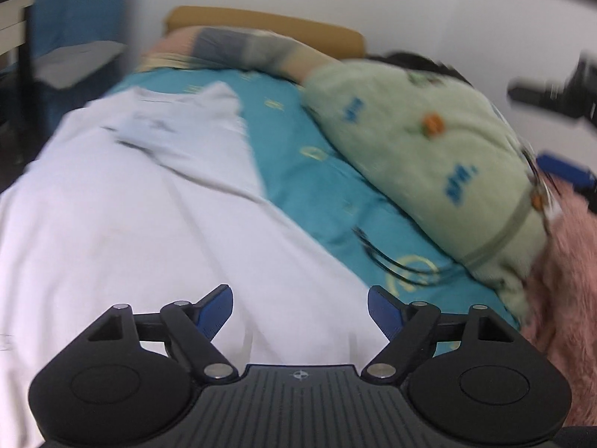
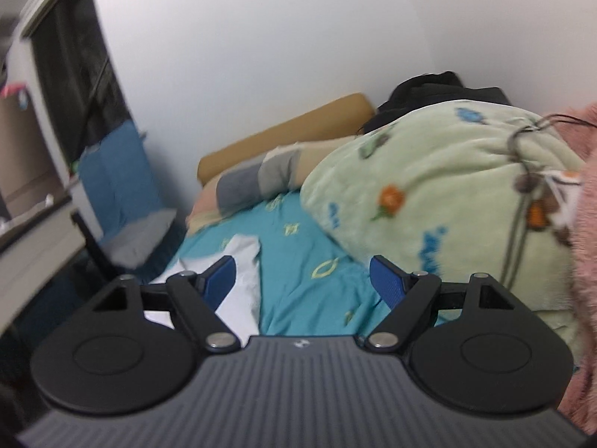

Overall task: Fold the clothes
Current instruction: 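Grasp the opposite T-shirt side with the left gripper and fold it over the center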

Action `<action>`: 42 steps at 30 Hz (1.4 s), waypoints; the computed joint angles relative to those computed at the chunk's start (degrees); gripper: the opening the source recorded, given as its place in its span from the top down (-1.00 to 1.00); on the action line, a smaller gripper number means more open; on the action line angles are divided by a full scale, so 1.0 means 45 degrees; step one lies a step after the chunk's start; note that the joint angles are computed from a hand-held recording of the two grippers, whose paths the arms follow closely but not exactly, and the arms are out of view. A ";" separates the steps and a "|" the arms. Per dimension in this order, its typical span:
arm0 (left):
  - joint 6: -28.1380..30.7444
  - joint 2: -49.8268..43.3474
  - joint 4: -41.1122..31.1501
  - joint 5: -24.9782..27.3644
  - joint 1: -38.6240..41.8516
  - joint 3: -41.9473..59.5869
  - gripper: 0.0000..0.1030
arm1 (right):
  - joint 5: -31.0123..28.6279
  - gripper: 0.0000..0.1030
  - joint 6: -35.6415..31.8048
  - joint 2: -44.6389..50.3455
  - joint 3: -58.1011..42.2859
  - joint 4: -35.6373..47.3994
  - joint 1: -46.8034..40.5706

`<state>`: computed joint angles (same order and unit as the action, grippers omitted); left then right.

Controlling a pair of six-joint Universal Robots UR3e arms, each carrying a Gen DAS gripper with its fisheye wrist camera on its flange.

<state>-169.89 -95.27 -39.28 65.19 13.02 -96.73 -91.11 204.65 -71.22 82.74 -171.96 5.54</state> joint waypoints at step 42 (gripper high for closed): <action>0.4783 0.3915 -1.1351 -0.1745 0.6721 0.1214 0.98 | 0.0581 -0.59 -0.0494 -0.0940 0.2700 -0.2751 -0.0205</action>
<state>-148.36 -77.65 -90.36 57.34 43.26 -91.26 -88.50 202.43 -75.45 94.89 -184.34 4.62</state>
